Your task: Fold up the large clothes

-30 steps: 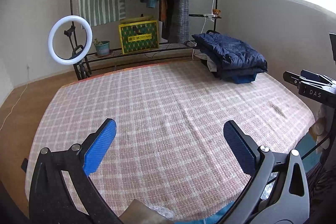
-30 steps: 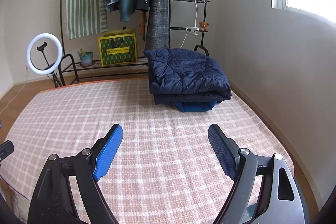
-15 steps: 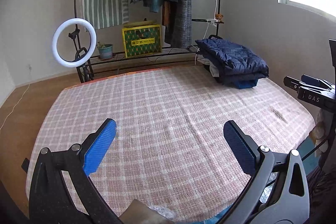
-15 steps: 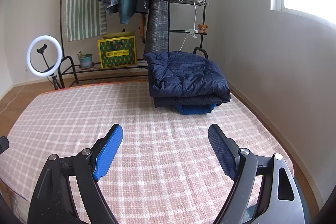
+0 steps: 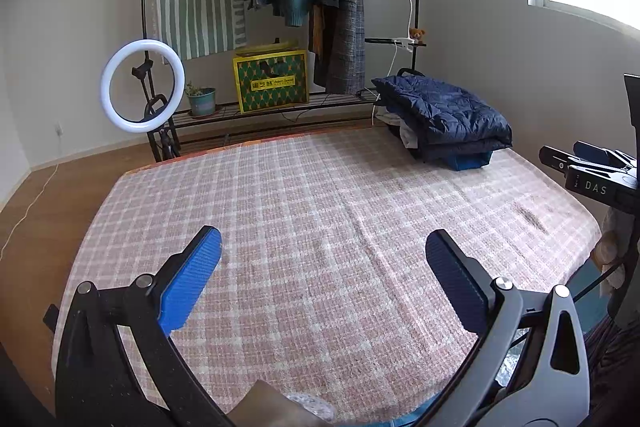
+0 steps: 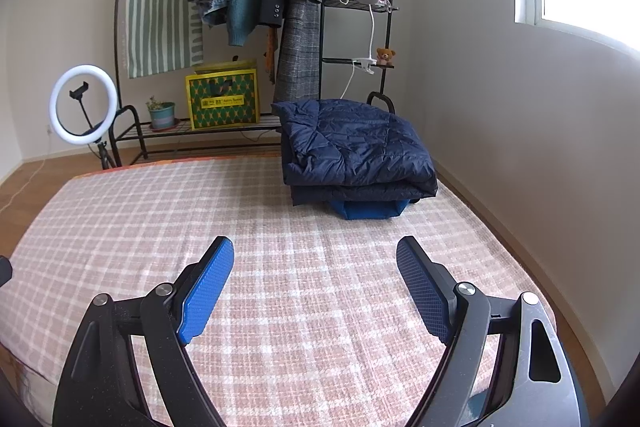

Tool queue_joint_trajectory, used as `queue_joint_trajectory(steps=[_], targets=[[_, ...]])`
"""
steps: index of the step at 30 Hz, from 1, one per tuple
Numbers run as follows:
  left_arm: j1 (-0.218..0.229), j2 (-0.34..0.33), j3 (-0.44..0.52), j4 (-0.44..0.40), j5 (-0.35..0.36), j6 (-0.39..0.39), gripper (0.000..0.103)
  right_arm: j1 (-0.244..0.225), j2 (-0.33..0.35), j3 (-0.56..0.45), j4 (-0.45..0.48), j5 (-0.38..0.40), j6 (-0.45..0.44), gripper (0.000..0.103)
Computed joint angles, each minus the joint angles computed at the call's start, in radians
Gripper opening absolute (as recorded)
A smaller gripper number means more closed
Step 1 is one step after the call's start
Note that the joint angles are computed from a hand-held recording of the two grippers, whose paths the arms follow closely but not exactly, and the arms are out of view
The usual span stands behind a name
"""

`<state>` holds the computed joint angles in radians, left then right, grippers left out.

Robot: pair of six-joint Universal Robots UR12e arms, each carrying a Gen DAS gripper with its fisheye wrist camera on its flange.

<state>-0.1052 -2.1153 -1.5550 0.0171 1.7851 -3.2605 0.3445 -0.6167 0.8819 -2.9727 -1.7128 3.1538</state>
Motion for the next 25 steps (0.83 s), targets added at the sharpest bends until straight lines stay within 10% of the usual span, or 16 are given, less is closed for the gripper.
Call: queue_joint_trajectory(steps=[25], targets=[[0.002,0.002,-0.005,0.007,0.021,0.034,0.103,-0.005,0.004,0.007,0.003,0.007,-0.009,0.084]])
